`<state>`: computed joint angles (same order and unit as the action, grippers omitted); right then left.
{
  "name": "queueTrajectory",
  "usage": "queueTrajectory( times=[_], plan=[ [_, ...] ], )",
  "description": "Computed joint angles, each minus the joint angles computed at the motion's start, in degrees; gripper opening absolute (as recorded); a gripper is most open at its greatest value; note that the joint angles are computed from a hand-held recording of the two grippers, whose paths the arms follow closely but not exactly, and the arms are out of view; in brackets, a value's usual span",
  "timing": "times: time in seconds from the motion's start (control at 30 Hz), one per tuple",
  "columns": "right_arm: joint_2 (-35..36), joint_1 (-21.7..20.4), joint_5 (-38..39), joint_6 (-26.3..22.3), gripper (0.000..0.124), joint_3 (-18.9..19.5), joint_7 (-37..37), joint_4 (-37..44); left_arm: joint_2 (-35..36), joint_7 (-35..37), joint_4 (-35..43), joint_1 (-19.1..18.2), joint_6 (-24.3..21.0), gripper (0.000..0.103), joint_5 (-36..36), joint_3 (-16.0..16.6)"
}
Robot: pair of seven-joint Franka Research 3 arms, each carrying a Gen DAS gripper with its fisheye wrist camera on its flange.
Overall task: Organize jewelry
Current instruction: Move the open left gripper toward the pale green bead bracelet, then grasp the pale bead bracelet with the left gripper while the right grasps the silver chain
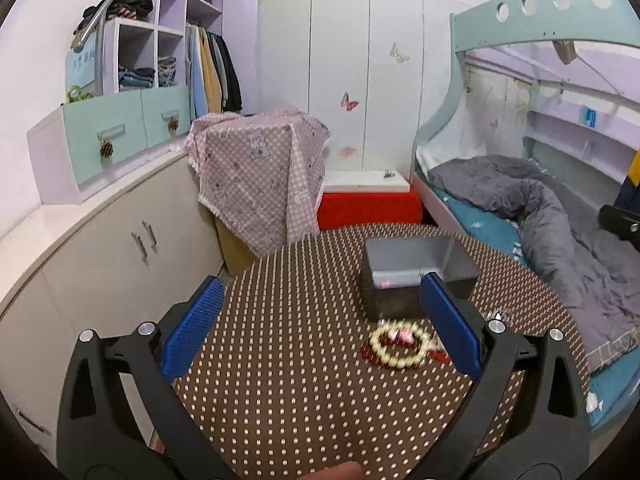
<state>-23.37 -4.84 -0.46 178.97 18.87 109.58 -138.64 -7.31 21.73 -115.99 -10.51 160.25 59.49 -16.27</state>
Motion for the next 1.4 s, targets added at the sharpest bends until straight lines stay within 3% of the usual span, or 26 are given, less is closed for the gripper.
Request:
queueTrajectory(
  times=[0.1, 0.27, 0.53, 0.77, 0.83, 0.9, 1.1, 1.4],
  plan=[
    [-0.34, -1.48, -0.36, 0.12, 0.096, 2.00, 1.49, -1.74, 0.81, 1.47, -1.20, -0.46, -0.04, 0.096, -1.91, 0.17],
    [2.04, -0.84, -1.18, -1.00, 0.096, 2.21, 2.44, -2.17, 3.38, 4.97, -1.09, -1.52, -0.24, 0.096, -4.36, 0.64],
    [6.46, 2.93, -3.40, -2.05, 0.096, -0.74, 3.18, -1.45, 11.36, 14.13, 4.30, -4.67, -4.23, 0.095, -9.46, 2.02],
    [8.86, 4.58, -5.15, -2.80, 0.096, -3.29, 3.89, -0.34, 17.55, 23.95, 9.92, -6.65, -6.08, 0.078, -17.51, 3.66],
    [9.42, 5.31, -5.26, -2.80, 0.096, -4.38, 3.71, -0.19, 18.76, 26.49, 10.95, -6.84, -6.38, 0.068, -20.03, 3.87],
    [9.99, 6.02, -5.17, -3.13, 0.096, -5.27, 3.46, 0.17, 19.83, 30.33, 11.83, -6.47, -6.31, 0.050, -24.53, 3.45],
    [11.23, 8.62, -3.97, -3.30, 0.096, -7.86, 1.95, 0.50, 20.20, 39.45, 11.00, -5.17, -2.34, 0.015, -34.53, 2.63],
    [12.36, 6.26, -7.81, -4.68, 0.096, -6.88, 5.34, 1.09, 16.38, 40.13, 5.19, -5.16, 3.94, 0.012, -36.66, 3.68]
  ],
)
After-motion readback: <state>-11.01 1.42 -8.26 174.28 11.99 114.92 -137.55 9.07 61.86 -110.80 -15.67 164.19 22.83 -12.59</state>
